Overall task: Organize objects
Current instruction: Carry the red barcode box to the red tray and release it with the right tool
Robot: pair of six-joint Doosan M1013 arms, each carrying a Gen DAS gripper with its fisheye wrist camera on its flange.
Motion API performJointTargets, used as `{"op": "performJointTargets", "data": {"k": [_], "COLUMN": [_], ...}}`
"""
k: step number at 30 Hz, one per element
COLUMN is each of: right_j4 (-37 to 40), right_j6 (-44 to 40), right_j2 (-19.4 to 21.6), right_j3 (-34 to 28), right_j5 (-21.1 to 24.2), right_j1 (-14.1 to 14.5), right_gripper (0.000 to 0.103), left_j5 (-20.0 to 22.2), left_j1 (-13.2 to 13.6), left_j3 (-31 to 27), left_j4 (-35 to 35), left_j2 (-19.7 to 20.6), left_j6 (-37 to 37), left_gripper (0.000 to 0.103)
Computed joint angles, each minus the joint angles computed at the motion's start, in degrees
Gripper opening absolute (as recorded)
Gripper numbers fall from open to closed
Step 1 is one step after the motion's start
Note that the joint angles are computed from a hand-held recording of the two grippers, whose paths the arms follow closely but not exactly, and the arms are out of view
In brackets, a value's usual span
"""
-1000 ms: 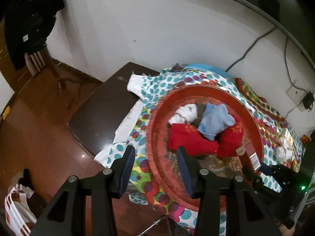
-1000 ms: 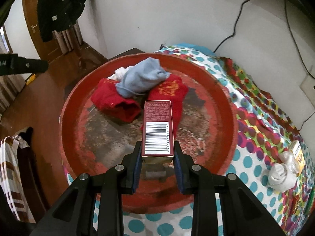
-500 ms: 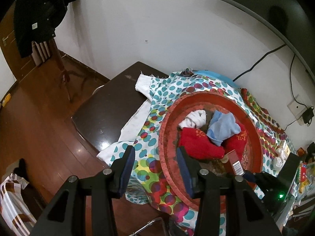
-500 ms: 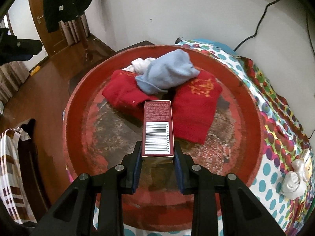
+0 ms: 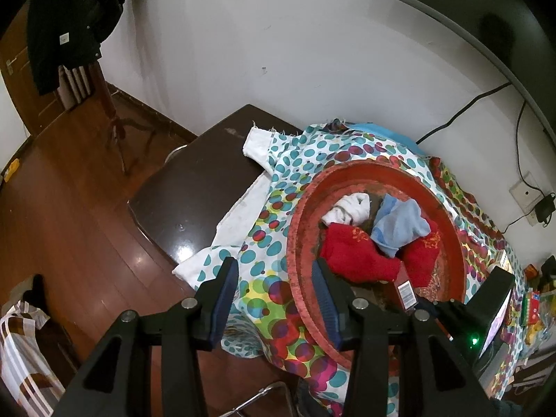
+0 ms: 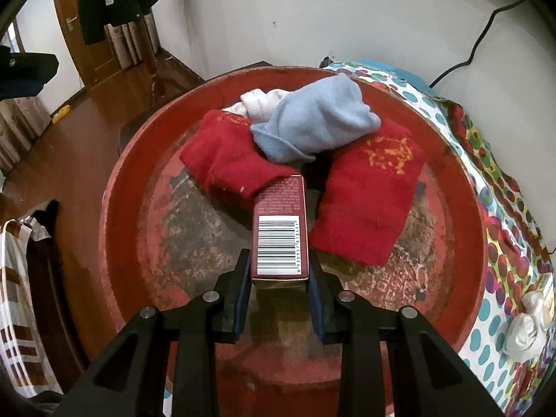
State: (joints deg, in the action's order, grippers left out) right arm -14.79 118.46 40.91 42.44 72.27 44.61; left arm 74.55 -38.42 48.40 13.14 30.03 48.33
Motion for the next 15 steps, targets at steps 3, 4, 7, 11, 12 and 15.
{"op": "performJointTargets", "data": {"k": [3,4,7,11,12,15], "right_j4": [0.03,0.02,0.09,0.70,0.61,0.71], "right_j6": [-0.07,-0.09,-0.03,-0.26,-0.16,-0.35], "right_j2": [0.54,0.61,0.69,0.74,0.59,0.43], "right_j3": [-0.78,-0.86,-0.92,-0.97,-0.77,-0.58], "right_j5": [0.61,0.70,0.80,1.10,0.86,0.57], "right_j1": [-0.11,-0.10,-0.11,-0.16,-0.08,-0.13], "right_gripper": [0.028,0.028,0.028,0.029,0.029,0.043], "left_j5": [0.10,0.15,0.38,0.63,0.66,0.83], "left_j1": [0.01,-0.02,-0.08,-0.13,-0.17,-0.27], "left_j3": [-0.01,-0.03,-0.18,-0.38,-0.42,-0.72], "left_j4": [-0.09,-0.07,-0.15,-0.37,-0.34,-0.31], "left_j2": [0.00,0.01,0.11,0.27,0.31,0.47], "left_j6": [0.08,0.14,0.19,0.12,0.14,0.37], "left_gripper": [0.045,0.045,0.045,0.045,0.045,0.045]}}
